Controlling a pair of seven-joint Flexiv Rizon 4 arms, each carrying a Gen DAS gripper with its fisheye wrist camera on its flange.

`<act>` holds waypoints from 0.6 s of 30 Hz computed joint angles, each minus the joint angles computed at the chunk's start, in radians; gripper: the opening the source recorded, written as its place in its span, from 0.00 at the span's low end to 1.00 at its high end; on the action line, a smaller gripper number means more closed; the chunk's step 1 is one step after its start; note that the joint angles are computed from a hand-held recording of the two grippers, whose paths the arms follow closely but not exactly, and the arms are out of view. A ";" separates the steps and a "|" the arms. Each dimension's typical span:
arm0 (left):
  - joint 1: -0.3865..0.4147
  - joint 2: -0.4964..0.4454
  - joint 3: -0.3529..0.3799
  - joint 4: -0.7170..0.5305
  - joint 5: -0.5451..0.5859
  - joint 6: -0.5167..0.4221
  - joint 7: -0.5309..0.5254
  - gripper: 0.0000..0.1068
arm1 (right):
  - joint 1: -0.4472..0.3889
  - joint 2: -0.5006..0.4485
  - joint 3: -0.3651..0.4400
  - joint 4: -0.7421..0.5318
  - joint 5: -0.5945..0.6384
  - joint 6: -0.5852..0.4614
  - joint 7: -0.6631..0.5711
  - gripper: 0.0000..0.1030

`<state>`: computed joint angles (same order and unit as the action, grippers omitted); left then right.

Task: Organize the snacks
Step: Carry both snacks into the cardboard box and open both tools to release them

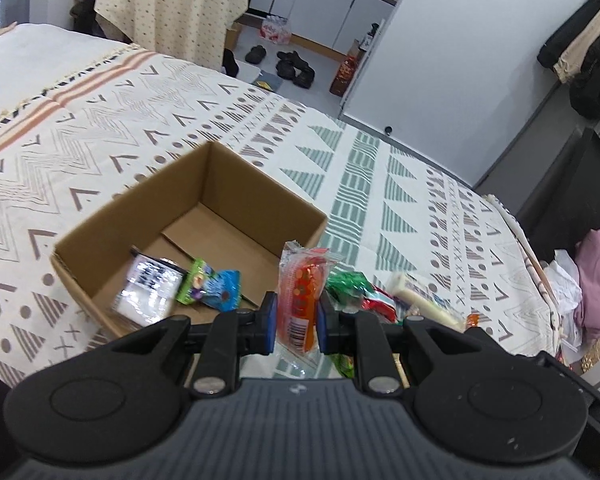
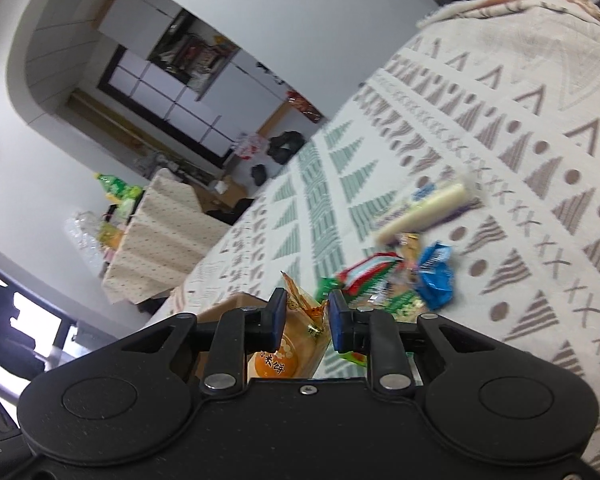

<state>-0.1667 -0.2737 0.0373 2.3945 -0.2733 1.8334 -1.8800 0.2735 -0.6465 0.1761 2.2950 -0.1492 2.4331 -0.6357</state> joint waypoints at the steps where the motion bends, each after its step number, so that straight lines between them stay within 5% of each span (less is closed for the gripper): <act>1: 0.003 0.005 0.003 0.004 0.000 0.001 0.000 0.17 | -0.001 -0.001 0.002 -0.003 -0.003 0.005 0.000 0.21; 10: 0.066 0.041 -0.011 0.039 0.019 0.011 -0.004 0.17 | 0.014 -0.003 0.007 -0.021 -0.014 0.049 -0.004 0.20; 18: 0.238 0.071 -0.107 0.070 0.102 0.017 -0.053 0.17 | 0.051 -0.008 0.010 -0.053 -0.013 0.070 -0.019 0.20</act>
